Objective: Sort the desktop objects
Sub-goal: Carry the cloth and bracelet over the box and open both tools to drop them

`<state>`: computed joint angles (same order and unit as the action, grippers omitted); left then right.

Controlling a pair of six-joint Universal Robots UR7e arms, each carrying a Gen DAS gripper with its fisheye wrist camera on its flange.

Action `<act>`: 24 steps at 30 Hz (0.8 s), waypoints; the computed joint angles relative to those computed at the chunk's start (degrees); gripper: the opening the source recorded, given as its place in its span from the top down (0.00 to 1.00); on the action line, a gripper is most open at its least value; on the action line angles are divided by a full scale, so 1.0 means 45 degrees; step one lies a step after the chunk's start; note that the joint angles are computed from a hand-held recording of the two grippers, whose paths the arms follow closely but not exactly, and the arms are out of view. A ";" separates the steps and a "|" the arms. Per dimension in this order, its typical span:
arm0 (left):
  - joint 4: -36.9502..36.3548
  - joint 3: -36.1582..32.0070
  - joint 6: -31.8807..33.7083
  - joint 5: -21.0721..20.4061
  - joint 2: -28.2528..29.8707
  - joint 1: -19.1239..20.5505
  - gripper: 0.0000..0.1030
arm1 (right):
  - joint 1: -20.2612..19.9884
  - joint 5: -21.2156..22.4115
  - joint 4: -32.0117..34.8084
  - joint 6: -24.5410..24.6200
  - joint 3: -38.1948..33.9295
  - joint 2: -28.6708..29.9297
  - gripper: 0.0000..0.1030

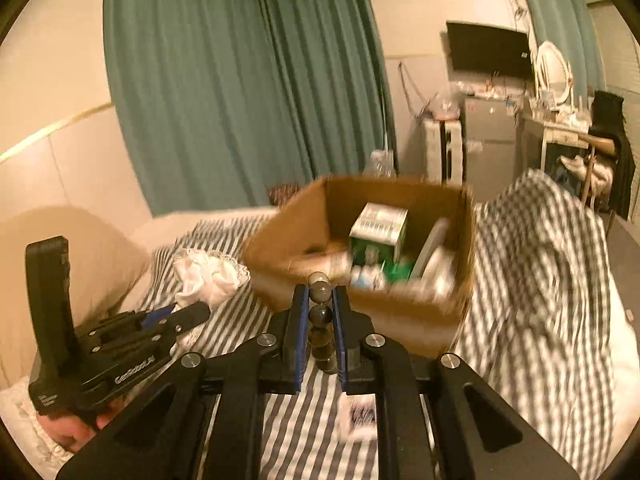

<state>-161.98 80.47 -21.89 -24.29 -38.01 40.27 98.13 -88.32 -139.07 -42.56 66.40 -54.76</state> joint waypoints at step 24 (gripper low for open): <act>0.7157 -0.7958 -0.1338 -0.0485 0.3332 0.1504 0.16 | 0.0028 -0.1221 0.1219 0.1753 -0.6071 0.3811 0.19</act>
